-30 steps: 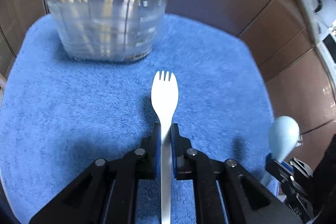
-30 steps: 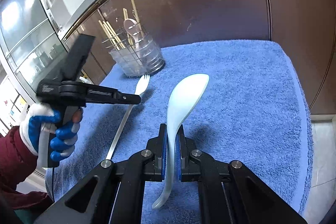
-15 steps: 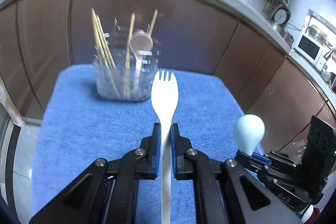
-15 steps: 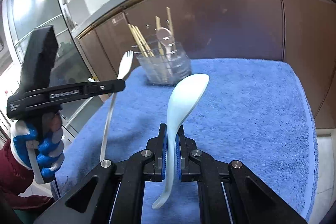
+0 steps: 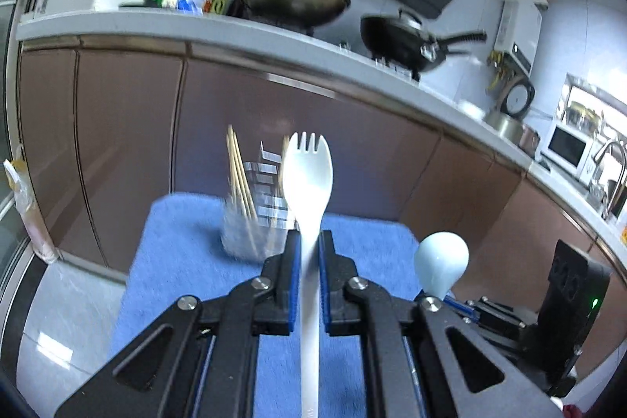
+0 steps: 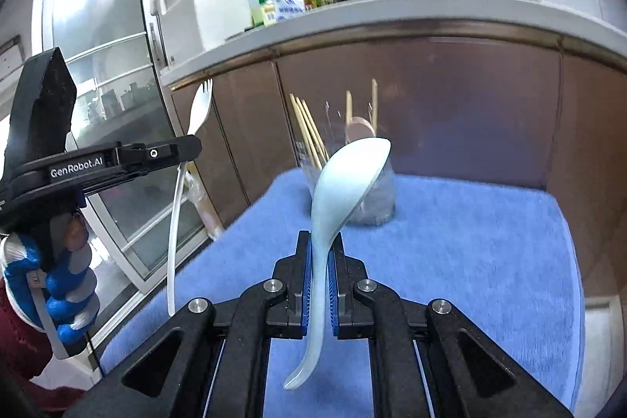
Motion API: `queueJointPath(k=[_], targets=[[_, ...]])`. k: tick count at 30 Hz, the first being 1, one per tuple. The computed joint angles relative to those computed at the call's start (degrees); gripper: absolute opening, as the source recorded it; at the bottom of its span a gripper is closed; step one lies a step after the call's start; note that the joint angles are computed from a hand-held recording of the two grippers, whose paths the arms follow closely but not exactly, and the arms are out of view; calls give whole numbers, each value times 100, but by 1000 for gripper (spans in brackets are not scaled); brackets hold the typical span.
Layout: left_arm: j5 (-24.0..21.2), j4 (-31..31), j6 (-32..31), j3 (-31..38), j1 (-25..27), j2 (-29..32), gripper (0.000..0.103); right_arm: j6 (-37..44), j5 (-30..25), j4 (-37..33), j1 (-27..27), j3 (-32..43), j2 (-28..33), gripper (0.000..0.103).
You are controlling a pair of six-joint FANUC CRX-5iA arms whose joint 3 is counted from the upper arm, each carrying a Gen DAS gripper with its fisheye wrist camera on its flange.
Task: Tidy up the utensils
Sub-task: 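Lift the fork with the left gripper while the right gripper lifts the spoon toward the holder, then lower the fork and spoon into the clear holder and open both grippers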
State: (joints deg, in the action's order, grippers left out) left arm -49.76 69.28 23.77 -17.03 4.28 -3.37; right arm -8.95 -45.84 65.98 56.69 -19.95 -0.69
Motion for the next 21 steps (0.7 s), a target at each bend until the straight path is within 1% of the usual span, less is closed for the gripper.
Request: queueJointPath(k=[2, 4, 7, 10, 13, 16, 18, 21], targets=[[127, 236, -54, 196, -75, 131, 8, 27, 88, 175, -137, 131, 107, 8], [301, 537, -199, 376, -179, 282, 8, 4, 290, 495, -376, 284, 241, 8], [657, 995, -429, 680, -403, 555, 8, -106, 559, 981, -710, 441, 411, 8], [1021, 1392, -605, 1076, -670, 955, 8, -319, 907, 1557, -1135, 663, 656, 8], [1461, 1794, -960, 1377, -974, 1302, 8, -546, 1170, 2054, -1484, 881, 892, 8], [2030, 2403, -1582, 1682, -1349, 1670, 8, -632, 1283, 2434, -1747, 1171, 1169, 8], [2483, 3039, -2218, 1826, -1647, 1891, 8, -681, 1257, 2787, -1910, 1391, 1410, 8], [3016, 3979, -3109, 1954, -1999, 2133, 8, -806, 1200, 3213, -2072, 1559, 1680, 8]])
